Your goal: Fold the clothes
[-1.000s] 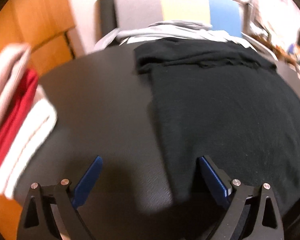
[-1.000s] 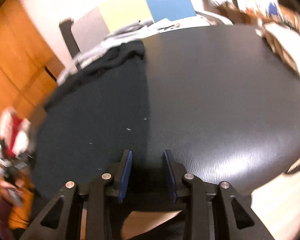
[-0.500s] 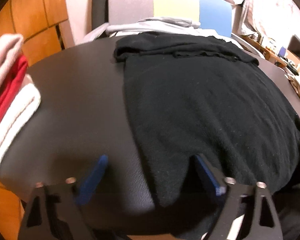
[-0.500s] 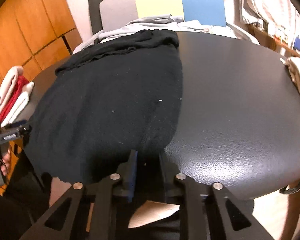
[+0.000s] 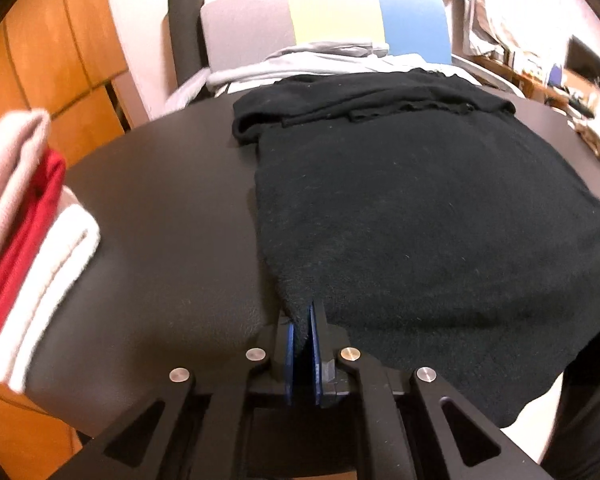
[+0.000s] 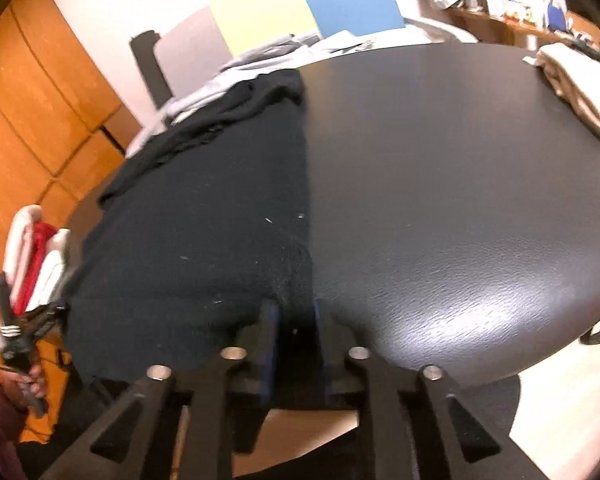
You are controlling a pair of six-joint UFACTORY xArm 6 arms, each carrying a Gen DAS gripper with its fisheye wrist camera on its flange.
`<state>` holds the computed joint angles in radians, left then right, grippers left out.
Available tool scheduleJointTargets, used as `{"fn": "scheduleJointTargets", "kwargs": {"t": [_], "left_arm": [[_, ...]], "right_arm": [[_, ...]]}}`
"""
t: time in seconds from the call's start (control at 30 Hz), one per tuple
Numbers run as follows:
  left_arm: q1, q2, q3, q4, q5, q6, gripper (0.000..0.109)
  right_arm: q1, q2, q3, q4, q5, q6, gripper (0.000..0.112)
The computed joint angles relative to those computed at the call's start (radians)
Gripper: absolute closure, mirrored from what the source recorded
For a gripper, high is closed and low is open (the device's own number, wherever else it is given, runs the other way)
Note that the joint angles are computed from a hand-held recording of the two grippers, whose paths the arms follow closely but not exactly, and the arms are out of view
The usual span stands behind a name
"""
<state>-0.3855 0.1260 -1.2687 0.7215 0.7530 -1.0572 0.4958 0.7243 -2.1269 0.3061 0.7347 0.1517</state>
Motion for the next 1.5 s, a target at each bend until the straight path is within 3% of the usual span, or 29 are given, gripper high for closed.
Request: {"fn": "scheduleJointTargets", "kwargs": {"t": [0.07, 0.1, 0.13, 0.17, 0.23, 0.37, 0.47, 0.6, 0.73, 0.83, 1.03, 1.13, 1.2, 1.27, 1.37, 1.4, 1.43, 1.5], "left_arm": [[0.01, -0.027, 0.041, -0.032, -0.058, -0.001, 0.089], [0.019, -0.048, 0.072, -0.068, -0.093, 0.003, 0.066], [0.028, -0.069, 0.102, -0.107, -0.127, 0.009, 0.03], [0.037, -0.089, 0.133, -0.147, -0.161, 0.019, 0.02], [0.047, -0.126, 0.187, -0.211, -0.213, 0.037, 0.019], [0.017, -0.166, 0.233, -0.167, -0.205, 0.019, 0.019], [0.004, -0.153, 0.222, -0.162, -0.202, 0.022, 0.015], [-0.002, -0.129, 0.202, -0.192, -0.215, 0.037, 0.009], [-0.022, -0.102, 0.164, -0.176, -0.159, 0.071, 0.009], [-0.034, -0.089, 0.143, -0.185, -0.138, 0.072, 0.009], [-0.045, -0.068, 0.128, -0.115, -0.145, -0.033, 0.009], [-0.051, -0.054, 0.118, -0.127, -0.168, -0.003, 0.01], [-0.057, -0.042, 0.103, -0.128, -0.162, 0.016, 0.012], [-0.061, -0.042, 0.099, -0.123, -0.165, 0.025, 0.023], [-0.06, -0.052, 0.105, -0.138, -0.177, 0.058, 0.042], [-0.056, -0.059, 0.111, -0.153, -0.189, 0.081, 0.053], [-0.049, -0.067, 0.121, -0.178, -0.209, 0.113, 0.072], [-0.031, -0.085, 0.145, -0.246, -0.248, 0.182, 0.093]], "right_arm": [[-0.004, -0.052, 0.085, 0.05, -0.04, -0.025, 0.084], [-0.006, -0.074, 0.119, 0.071, -0.051, -0.035, 0.084], [-0.008, -0.094, 0.151, 0.092, -0.06, -0.045, 0.084], [-0.01, -0.112, 0.178, 0.114, -0.063, -0.06, 0.083], [-0.01, -0.126, 0.198, 0.134, -0.045, -0.079, 0.083], [0.009, -0.116, 0.182, 0.118, 0.004, -0.105, 0.082], [0.029, -0.093, 0.15, 0.061, 0.018, -0.117, 0.072], [0.034, -0.087, 0.115, 0.027, 0.082, -0.126, 0.071], [0.03, -0.083, 0.105, 0.086, 0.093, -0.146, 0.071], [0.045, -0.056, 0.068, 0.039, 0.113, -0.102, 0.071], [0.079, -0.066, 0.104, -0.116, -0.01, -0.016, 0.071], [0.08, -0.069, 0.123, -0.126, -0.052, -0.001, 0.07], [0.086, -0.072, 0.133, -0.173, -0.066, 0.026, 0.077], [0.096, -0.058, 0.098, -0.266, -0.024, 0.032, 0.084], [0.094, -0.028, 0.031, -0.209, 0.044, -0.027, 0.098], [0.09, -0.018, 0.013, -0.179, 0.059, -0.044, 0.102], [0.084, -0.009, -0.004, -0.133, 0.074, -0.063, 0.103], [0.068, 0.007, -0.032, -0.038, 0.1, -0.095, 0.104]]}}
